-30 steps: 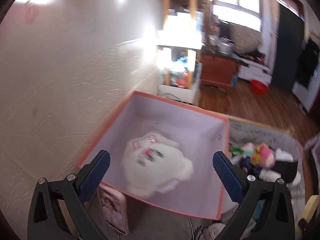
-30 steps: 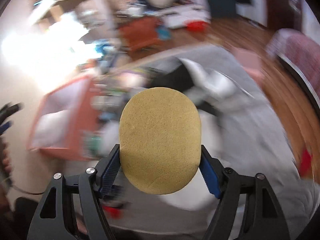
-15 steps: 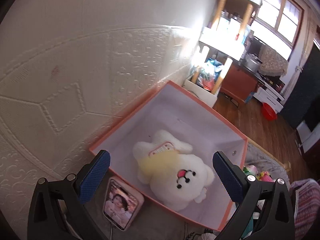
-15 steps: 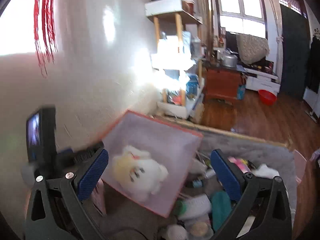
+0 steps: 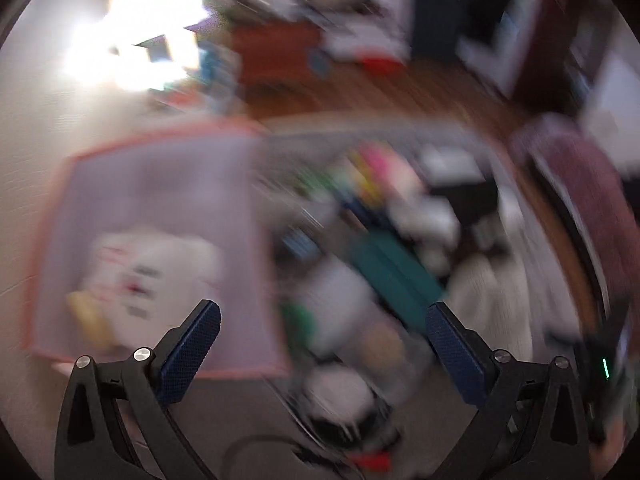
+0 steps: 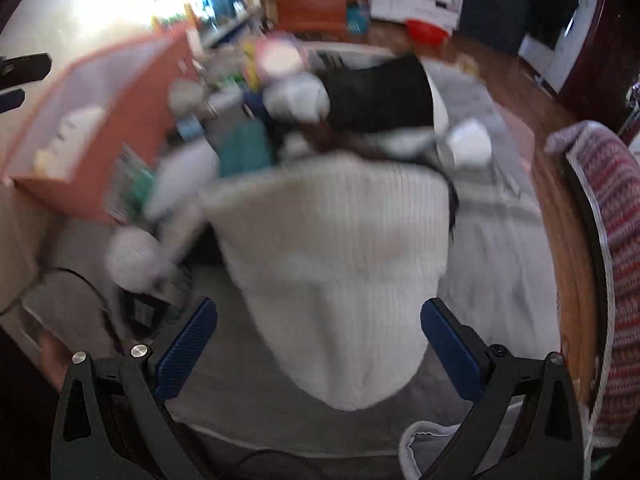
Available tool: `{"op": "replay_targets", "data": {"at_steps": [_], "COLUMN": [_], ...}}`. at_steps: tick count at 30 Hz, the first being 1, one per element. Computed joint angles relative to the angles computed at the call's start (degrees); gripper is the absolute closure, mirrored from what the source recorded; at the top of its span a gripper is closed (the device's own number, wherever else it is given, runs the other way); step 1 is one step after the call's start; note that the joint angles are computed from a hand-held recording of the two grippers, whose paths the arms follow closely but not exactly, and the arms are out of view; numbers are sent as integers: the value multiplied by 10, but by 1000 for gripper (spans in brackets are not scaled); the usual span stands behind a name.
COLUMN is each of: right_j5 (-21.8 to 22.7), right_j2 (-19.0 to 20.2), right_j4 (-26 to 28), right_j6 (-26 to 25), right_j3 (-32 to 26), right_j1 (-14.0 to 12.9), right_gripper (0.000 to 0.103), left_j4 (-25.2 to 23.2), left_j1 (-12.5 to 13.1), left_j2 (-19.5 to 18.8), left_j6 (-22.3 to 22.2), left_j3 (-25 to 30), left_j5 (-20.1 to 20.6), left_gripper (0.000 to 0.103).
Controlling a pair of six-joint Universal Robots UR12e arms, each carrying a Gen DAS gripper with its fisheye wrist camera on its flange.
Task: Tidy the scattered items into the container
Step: 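Grasp the white knit mitten with the right tool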
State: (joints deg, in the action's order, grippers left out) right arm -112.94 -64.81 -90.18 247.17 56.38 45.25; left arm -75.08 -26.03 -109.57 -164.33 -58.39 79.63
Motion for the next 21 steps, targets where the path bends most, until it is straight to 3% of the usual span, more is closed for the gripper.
{"op": "replay_targets", "data": {"at_steps": [3, 4, 6, 7, 10, 12, 13, 14, 15, 17, 21], "right_j5": [50, 75, 99, 111, 104, 90, 80, 70, 62, 51, 40], "right_j2": [-8, -13, -41, -58, -95, -115, -123, -129, -134, -143, -156], "right_j4": [2, -1, -78, -135, -237, -297, -318, -333, -341, -355, -384], "right_j6": [11, 19, 42, 54, 101, 131, 143, 152, 161, 180, 223], "right_j3": [35, 49, 103, 134, 197, 231, 243, 253, 260, 274, 298], "right_j1": [-14, -22, -32, -36, -37, -36, -35, -34, -33, -33, -33], "right_gripper": [3, 28, 68, 80, 83, 83, 83, 83, 83, 83, 83], "left_j4": [-81, -95, -103, -99, -72, -53, -72, -107, -130, -149, -121], "left_j1": [-29, -40, -54, -59, -74, -77, -74, -70, -67, -51, -34], "left_j2": [-12, -14, -14, -13, -18, -23, -29, -39, -45, -48, -32], "left_j6": [92, 122, 154, 165, 170, 161, 156, 141, 117, 69, 36], "left_j3": [5, 0, -13, -21, -37, -43, -36, -21, -12, 3, 8], "left_j5": [45, 72, 100, 112, 149, 147, 132, 124, 120, 80, 23], "left_gripper": [0, 0, 0, 0, 0, 2, 22, 75, 90, 92, 94]}}
